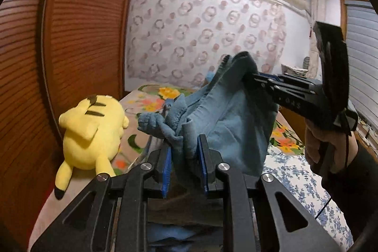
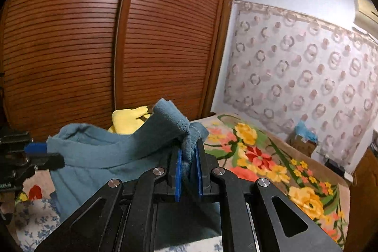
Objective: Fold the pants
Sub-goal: 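Lift the folded teal pants with both tools and carry them toward the jeans stack, then lower the teal pants onto the jeans stack and open both tools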
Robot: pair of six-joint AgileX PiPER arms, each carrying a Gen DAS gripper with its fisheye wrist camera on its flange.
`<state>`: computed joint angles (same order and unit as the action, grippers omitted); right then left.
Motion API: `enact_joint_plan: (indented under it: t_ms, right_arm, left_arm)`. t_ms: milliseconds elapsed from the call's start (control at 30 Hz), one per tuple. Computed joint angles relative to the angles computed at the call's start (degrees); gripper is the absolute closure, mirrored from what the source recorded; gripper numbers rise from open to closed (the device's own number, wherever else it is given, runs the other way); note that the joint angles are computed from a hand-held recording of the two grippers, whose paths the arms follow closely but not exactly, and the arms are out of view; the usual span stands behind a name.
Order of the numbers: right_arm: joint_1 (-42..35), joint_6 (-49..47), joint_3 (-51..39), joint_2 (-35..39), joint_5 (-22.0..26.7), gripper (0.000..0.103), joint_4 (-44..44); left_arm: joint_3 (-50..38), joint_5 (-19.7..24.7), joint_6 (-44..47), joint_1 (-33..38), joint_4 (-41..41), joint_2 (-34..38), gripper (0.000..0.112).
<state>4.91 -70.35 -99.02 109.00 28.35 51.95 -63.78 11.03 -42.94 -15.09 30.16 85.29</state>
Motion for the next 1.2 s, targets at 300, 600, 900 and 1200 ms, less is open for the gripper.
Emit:
enact_joint_plan:
  t_ms: [300,600,900,1200]
  right_arm:
    - [1.5,9.3,-16.9,11.0,7.1,0.093,-8.5]
    - [1.6,20.6,-29.6,17.1,14.8,0.076,-20.5]
    - [-7.2,14.1,-22.1,10.2,19.1,0.068,-8.4]
    - [-10.2,17.0,-27.3,14.3,27.9,0.068,-9.6]
  left_arm:
    - [5.5,-2.8,-6.1,2.9,2.0,-0.7,0.091]
    - [6.2,-0.4,-18.2,1.9,12.5,-0.4,0.065]
    - [6.6,0.9,-24.1,-0.4,21.5,-2.1,0.061]
    - [4.6,2.9,-11.9,-0.8,10.7,2.3,0.061]
